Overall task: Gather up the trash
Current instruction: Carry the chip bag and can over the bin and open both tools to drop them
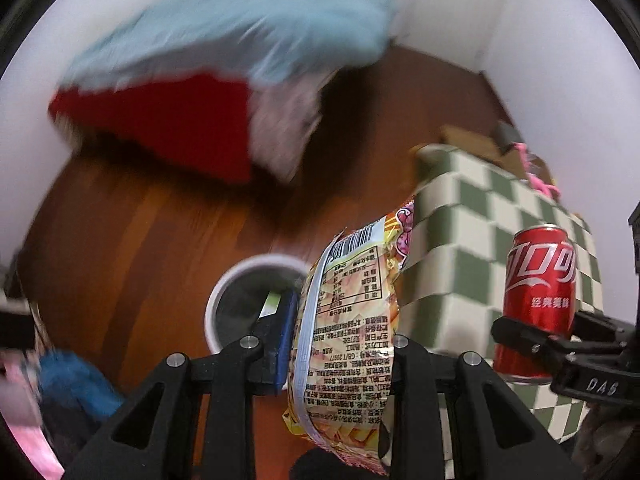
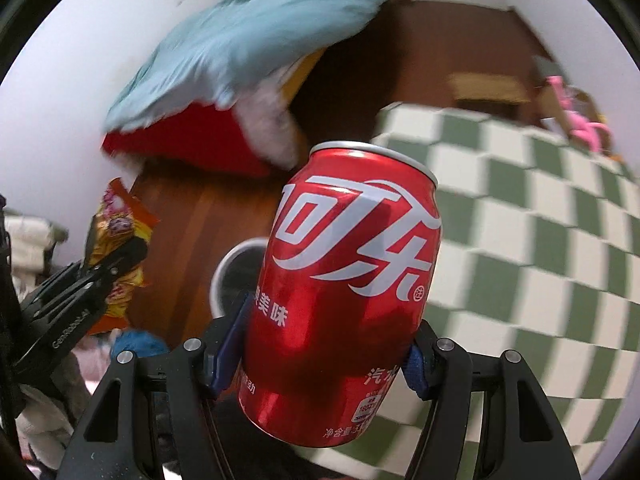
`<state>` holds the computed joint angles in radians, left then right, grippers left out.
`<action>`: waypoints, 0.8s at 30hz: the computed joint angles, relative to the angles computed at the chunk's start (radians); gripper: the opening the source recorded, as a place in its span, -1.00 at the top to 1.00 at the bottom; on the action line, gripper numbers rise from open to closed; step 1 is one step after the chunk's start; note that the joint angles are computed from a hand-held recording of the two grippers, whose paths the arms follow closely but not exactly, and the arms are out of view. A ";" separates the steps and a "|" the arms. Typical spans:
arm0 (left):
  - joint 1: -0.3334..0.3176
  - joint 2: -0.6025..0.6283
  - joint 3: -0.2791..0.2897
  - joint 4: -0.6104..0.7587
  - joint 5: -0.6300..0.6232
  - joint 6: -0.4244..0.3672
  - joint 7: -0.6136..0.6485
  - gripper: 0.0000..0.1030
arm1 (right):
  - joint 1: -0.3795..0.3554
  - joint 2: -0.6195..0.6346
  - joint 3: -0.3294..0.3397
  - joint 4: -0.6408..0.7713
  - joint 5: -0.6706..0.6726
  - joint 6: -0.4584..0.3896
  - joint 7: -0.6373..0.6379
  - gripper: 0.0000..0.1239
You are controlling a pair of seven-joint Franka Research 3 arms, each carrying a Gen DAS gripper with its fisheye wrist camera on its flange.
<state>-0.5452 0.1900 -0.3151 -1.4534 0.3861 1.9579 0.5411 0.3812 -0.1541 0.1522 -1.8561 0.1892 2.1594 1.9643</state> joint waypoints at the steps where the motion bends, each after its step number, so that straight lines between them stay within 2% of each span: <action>1: 0.021 -0.026 0.006 -0.059 -0.036 0.029 -0.001 0.54 | 0.012 0.038 0.012 0.018 0.009 0.004 0.001 -0.09; 6: 0.117 -0.074 0.022 -0.271 -0.234 0.148 0.043 0.54 | 0.087 0.252 0.040 0.130 0.007 0.027 0.035 -0.09; 8: 0.150 -0.057 0.023 -0.311 -0.328 0.191 0.102 0.53 | 0.117 0.341 0.036 0.186 -0.008 0.012 0.053 -0.09; 11: 0.188 -0.018 0.024 -0.336 -0.431 0.205 0.181 0.47 | 0.150 0.466 0.024 0.271 0.003 -0.013 0.072 -0.09; 13: 0.201 0.004 0.026 -0.343 -0.453 0.201 0.206 0.04 | 0.166 0.543 0.016 0.327 0.012 -0.030 0.079 -0.09; 14: 0.207 0.013 0.027 -0.347 -0.463 0.209 0.214 -0.44 | 0.174 0.582 0.011 0.360 0.010 -0.047 0.084 -0.09; 15: 0.215 0.017 0.028 -0.359 -0.479 0.229 0.220 -0.83 | 0.177 0.609 0.007 0.381 0.016 -0.053 0.082 -0.09; 16: 0.222 0.009 0.029 -0.379 -0.492 0.243 0.220 -0.89 | 0.182 0.641 0.005 0.411 0.021 -0.066 0.083 -0.09; 21: 0.240 -0.048 0.032 -0.476 -0.537 0.294 0.194 -0.90 | 0.195 0.761 -0.009 0.526 0.033 -0.122 0.080 -0.09; 24: 0.242 -0.094 0.040 -0.527 -0.521 0.307 0.158 -0.90 | 0.194 0.825 -0.013 0.597 0.048 -0.155 0.081 -0.10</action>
